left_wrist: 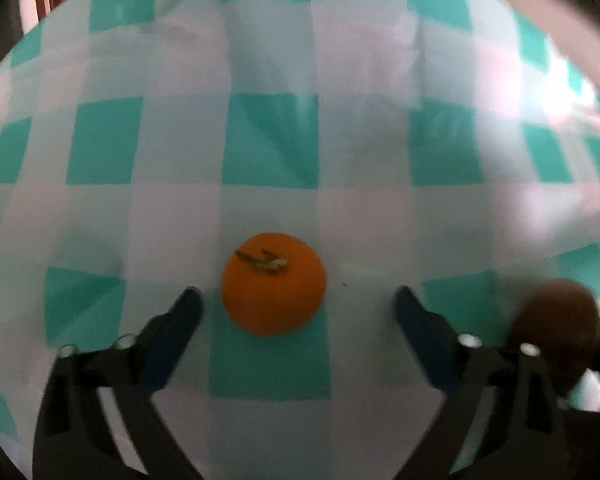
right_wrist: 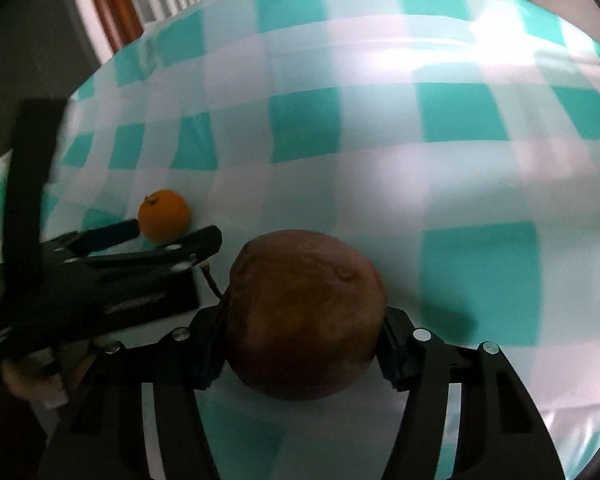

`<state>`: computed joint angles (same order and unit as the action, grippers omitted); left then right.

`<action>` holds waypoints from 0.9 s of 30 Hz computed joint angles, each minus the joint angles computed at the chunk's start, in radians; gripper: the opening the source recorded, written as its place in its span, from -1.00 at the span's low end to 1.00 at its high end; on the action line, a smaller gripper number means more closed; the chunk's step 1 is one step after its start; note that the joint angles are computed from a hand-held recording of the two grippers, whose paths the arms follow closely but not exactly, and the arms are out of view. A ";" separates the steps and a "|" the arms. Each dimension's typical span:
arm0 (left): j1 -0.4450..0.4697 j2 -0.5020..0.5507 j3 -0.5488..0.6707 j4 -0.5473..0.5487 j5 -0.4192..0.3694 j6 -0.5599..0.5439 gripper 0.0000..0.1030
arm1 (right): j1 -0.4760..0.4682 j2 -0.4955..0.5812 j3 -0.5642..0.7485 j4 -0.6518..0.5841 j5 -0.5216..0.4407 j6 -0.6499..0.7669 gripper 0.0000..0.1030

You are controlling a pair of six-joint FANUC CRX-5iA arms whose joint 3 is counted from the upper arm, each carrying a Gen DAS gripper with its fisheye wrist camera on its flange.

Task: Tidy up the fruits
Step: 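Grasp the red-brown fruit with the right tool while the left tool grasps the tangerine, then carry both fruits down into the white box and open both tools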

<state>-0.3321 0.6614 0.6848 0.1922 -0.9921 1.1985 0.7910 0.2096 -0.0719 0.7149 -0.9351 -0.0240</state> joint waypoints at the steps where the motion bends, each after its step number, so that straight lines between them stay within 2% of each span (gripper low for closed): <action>1: 0.000 -0.011 -0.021 0.012 0.017 -0.022 0.18 | 0.006 -0.007 -0.009 0.004 -0.004 -0.014 0.15; 2: 0.002 -0.025 -0.044 0.021 0.027 -0.039 -0.13 | 0.012 -0.012 -0.015 0.005 -0.005 -0.023 0.15; 3: 0.010 -0.039 -0.070 0.048 0.020 -0.067 -0.14 | 0.019 -0.017 -0.022 0.001 -0.006 -0.033 0.15; 5: 0.020 -0.084 -0.145 0.066 0.057 -0.083 -0.14 | 0.037 -0.028 -0.037 -0.003 -0.007 -0.058 0.15; 7: 0.041 -0.178 -0.291 0.097 0.141 -0.134 -0.15 | 0.068 -0.045 -0.057 0.008 -0.012 -0.094 0.15; 11: 0.115 -0.365 -0.557 0.233 0.229 -0.266 -0.15 | 0.139 -0.074 -0.090 0.045 -0.021 -0.177 0.15; 16: 0.228 -0.602 -0.859 0.410 0.279 -0.475 -0.14 | 0.245 -0.056 -0.063 0.074 -0.070 -0.223 0.15; 20: 0.354 -0.784 -1.056 0.541 0.247 -0.627 -0.14 | 0.349 0.004 0.024 0.096 -0.124 -0.199 0.15; 21: 0.381 -0.807 -1.071 0.555 0.231 -0.644 -0.14 | 0.370 0.022 0.050 0.100 -0.136 -0.185 0.15; 25: 0.634 -0.994 -1.228 0.671 0.085 -0.837 -0.14 | 0.448 0.123 0.192 0.110 -0.161 -0.083 0.15; 27: 0.769 -1.053 -1.275 0.711 0.009 -0.918 -0.14 | 0.486 0.188 0.288 0.104 -0.163 0.002 0.15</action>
<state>0.4372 -0.3912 -0.5904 0.9030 -0.9832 0.2809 1.2772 0.3976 0.2156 0.8194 -1.0977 -0.0218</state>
